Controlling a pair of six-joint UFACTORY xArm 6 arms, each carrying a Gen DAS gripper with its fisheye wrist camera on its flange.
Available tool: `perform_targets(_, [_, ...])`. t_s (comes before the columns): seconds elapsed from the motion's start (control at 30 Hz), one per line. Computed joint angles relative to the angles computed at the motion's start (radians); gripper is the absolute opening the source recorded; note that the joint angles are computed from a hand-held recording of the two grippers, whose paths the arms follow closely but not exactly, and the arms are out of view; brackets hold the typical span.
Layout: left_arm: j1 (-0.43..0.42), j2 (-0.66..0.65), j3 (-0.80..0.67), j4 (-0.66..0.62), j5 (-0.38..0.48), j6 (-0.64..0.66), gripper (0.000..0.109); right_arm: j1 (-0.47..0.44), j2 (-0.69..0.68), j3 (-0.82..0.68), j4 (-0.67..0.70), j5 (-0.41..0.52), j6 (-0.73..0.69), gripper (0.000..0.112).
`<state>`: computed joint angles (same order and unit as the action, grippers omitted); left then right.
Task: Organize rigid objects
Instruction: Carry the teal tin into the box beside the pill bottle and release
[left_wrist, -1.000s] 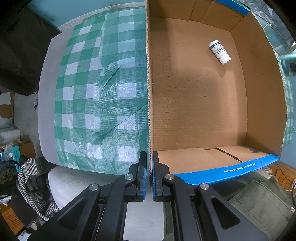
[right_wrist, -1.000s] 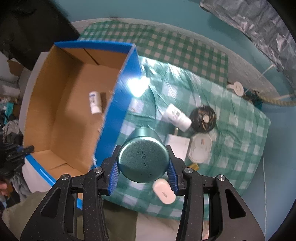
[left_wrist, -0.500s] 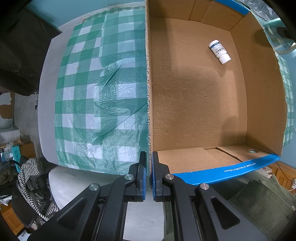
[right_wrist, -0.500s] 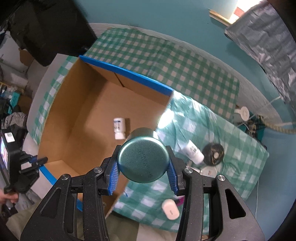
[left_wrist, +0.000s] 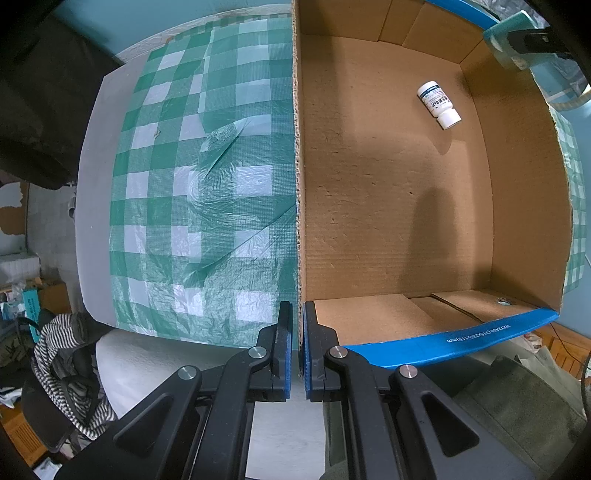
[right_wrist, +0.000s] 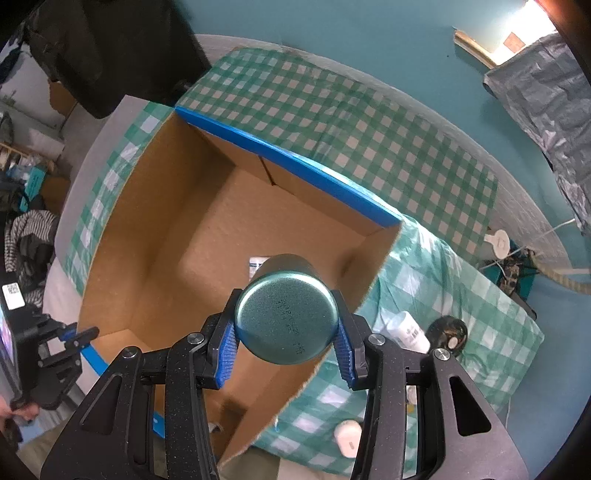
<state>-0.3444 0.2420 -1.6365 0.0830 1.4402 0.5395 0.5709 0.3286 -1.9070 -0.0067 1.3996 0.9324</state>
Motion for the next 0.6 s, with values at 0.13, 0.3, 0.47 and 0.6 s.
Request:
perform_targets(0.13, [0.000,-0.002,0.003,0.000,-0.001,0.000,0.005,-0.005,0.023,-0.013,0.014,-0.002,-0.017,0.044])
perform_targets(0.3, [0.000,-0.003,0.005,0.000,-0.003,0.001,0.005,-0.009,0.036,-0.004,0.034,-0.003,-0.035,0.044])
perform_targets(0.47, [0.001,-0.001,0.001,-0.001,0.000,0.001,0.005,-0.011,0.024,0.033,0.043,-0.019,-0.028,0.044])
perform_targets(0.6, [0.003,0.000,-0.001,-0.001,0.001,0.004,0.005,-0.015,0.013,0.058,0.051,-0.026,-0.022,0.044])
